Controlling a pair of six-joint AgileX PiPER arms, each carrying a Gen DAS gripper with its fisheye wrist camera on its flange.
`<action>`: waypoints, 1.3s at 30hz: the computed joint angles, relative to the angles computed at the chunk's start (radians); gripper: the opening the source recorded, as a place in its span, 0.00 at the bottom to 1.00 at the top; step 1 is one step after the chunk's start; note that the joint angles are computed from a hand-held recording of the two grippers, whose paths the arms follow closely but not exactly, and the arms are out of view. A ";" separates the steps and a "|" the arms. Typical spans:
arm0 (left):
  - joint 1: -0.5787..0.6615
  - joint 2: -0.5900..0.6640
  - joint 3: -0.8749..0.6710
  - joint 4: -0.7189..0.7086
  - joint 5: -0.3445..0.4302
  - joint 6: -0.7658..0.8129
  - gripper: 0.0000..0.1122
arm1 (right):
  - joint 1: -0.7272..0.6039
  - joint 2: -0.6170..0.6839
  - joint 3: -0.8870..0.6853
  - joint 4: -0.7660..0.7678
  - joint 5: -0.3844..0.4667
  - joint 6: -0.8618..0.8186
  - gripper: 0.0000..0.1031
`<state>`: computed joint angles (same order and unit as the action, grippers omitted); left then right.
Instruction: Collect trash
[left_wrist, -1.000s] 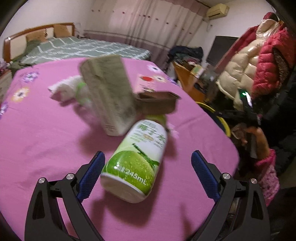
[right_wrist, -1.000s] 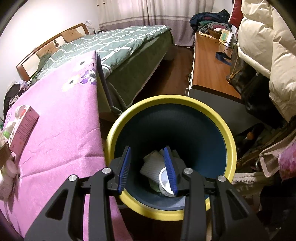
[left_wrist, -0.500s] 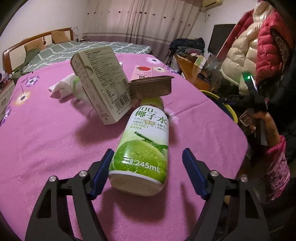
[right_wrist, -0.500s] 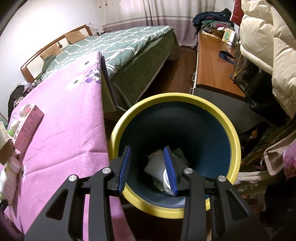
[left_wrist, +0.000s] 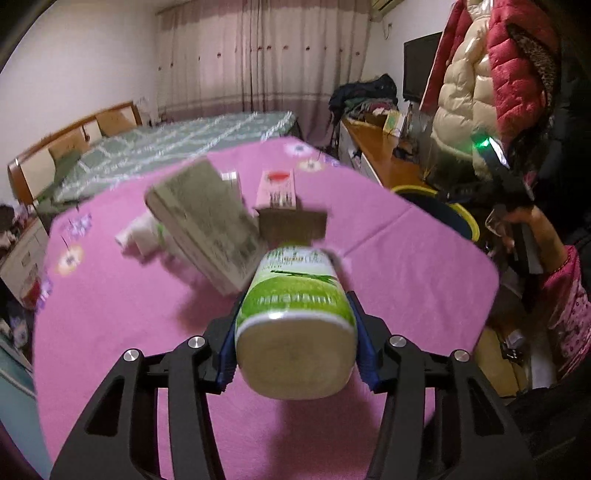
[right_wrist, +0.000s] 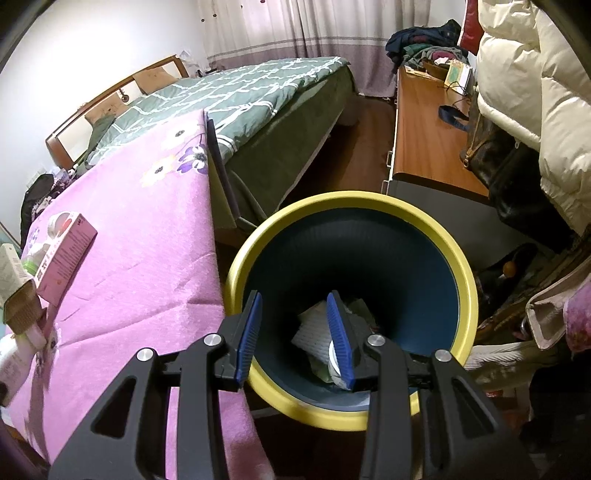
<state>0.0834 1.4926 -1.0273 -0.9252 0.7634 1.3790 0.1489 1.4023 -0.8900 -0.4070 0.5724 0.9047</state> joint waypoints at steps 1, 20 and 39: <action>0.001 -0.009 -0.014 0.004 0.009 -0.010 0.46 | 0.000 -0.002 0.001 0.001 -0.001 -0.002 0.34; -0.146 0.060 -0.238 0.151 -0.032 -0.315 0.46 | -0.068 -0.098 0.076 0.069 -0.048 -0.094 0.34; -0.465 0.120 -0.494 0.325 0.014 -0.574 0.46 | -0.257 -0.298 0.219 0.237 -0.096 -0.334 0.34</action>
<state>-0.3819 1.6129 -1.5217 -0.5999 0.7774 0.8052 -0.1080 1.1042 -0.6713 -0.1703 0.4763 0.5707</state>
